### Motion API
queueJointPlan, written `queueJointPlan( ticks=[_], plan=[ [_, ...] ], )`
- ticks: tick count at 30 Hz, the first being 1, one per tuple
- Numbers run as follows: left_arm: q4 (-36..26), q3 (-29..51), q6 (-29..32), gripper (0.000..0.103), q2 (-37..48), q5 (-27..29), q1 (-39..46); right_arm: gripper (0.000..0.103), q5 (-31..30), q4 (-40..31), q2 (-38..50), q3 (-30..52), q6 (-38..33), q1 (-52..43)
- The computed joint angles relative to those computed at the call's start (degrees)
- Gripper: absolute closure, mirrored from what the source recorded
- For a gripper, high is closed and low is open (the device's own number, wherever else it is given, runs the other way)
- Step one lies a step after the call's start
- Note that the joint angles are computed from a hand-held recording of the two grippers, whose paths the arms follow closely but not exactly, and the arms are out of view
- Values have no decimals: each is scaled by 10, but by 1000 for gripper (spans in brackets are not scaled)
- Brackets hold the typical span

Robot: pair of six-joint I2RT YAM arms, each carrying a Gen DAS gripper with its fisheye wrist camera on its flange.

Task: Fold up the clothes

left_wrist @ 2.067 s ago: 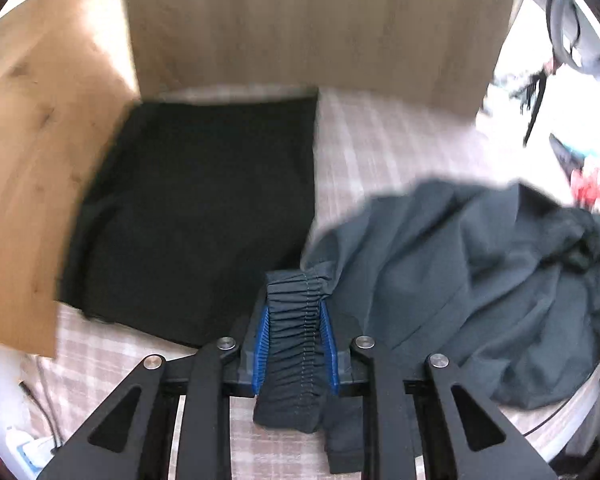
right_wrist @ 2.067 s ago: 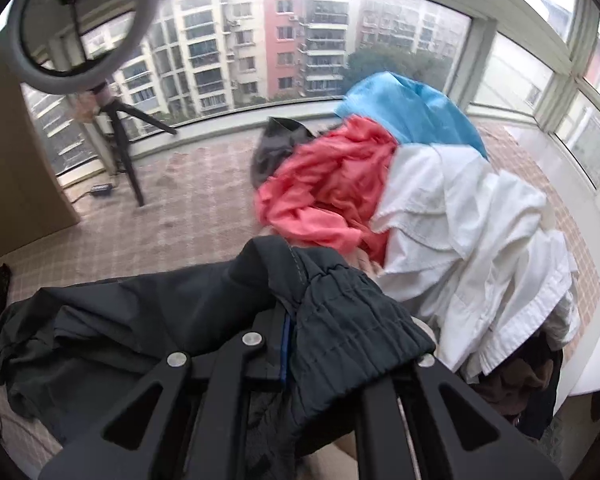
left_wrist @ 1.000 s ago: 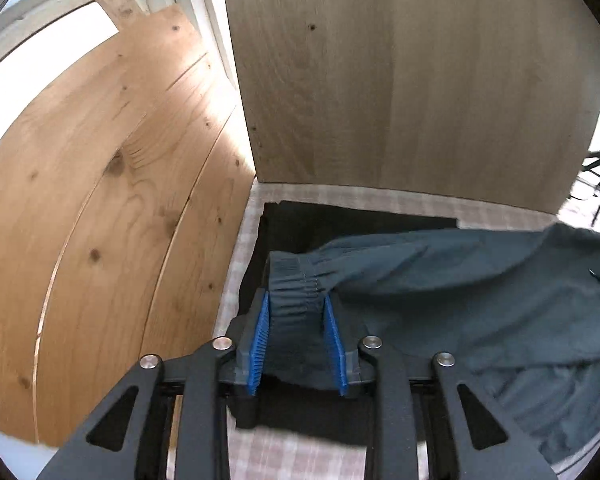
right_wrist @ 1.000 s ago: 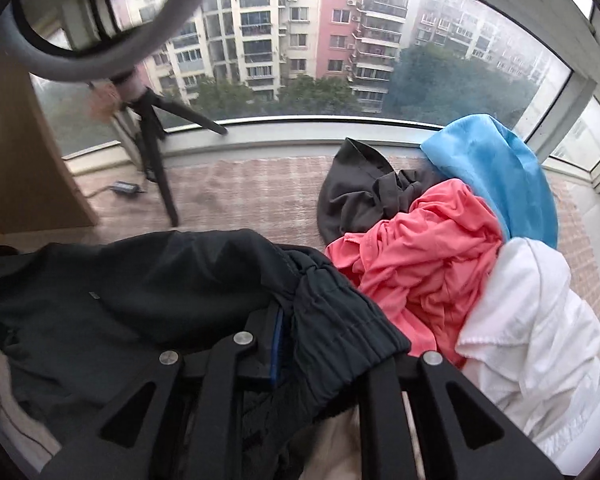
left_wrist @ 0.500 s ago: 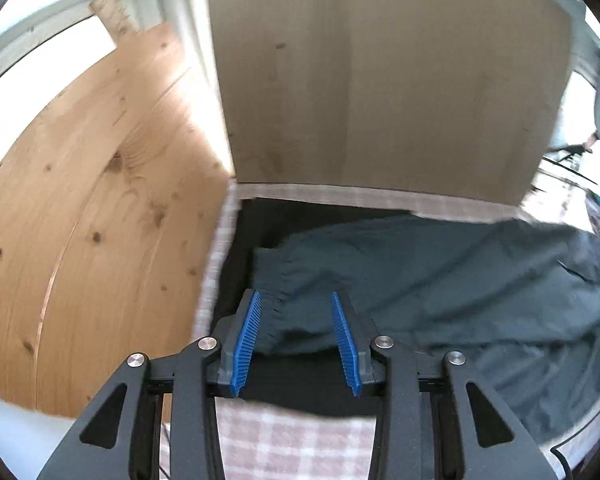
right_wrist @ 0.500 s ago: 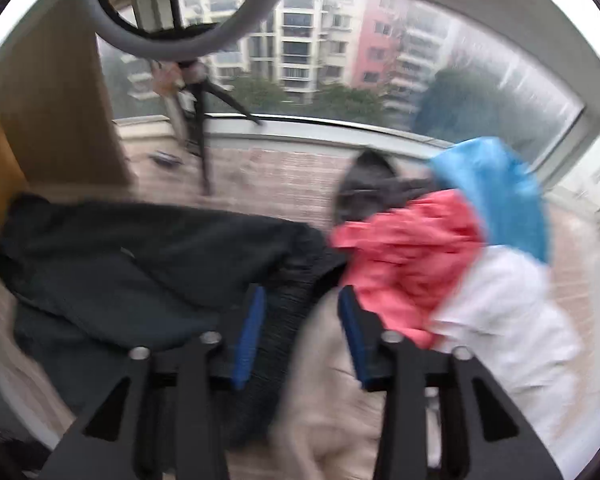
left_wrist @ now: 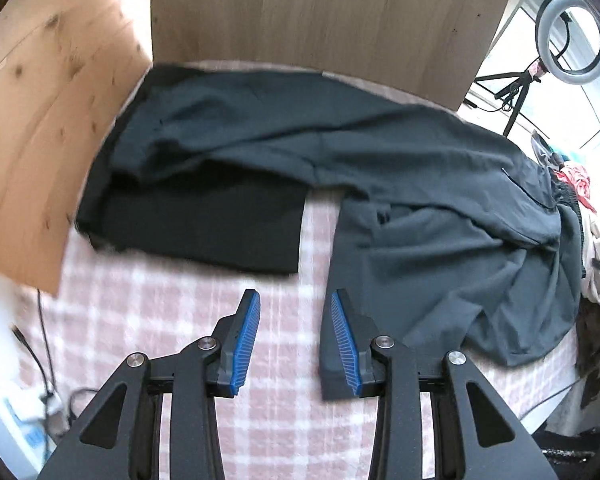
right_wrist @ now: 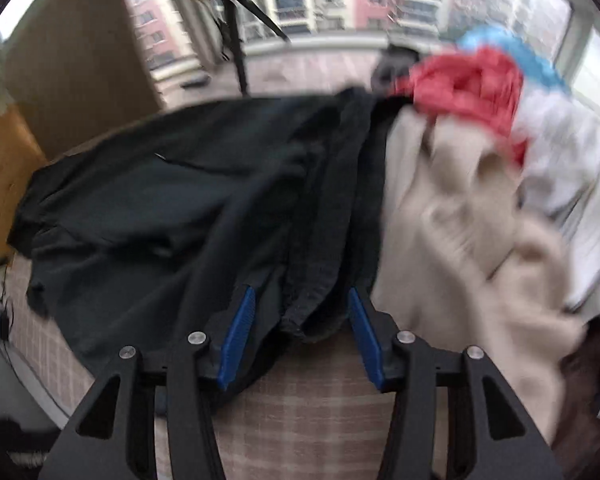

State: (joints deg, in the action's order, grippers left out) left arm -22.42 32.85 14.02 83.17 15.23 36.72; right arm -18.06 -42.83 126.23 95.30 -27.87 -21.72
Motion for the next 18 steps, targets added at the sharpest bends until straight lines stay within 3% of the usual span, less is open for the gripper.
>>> queueJointPlan(
  ticks=[4,6,8,12,18],
  plan=[
    [-3,-17,15,67,-10,17,27,56,29,9,53,23,31,16],
    [-4,-21,23,66,-11,28,38,88,37,8,54,23,23,16],
    [4,-28,21,66,-12,25,35,94,33,8,33,10,11,7],
    [36,-39,-5,55,10,39,-4,96,36,18,-22,-20,-6,-17],
    [149,-31,-84,48,125,-58,-138,96,46,16,-55,16,10,-60]
  ],
)
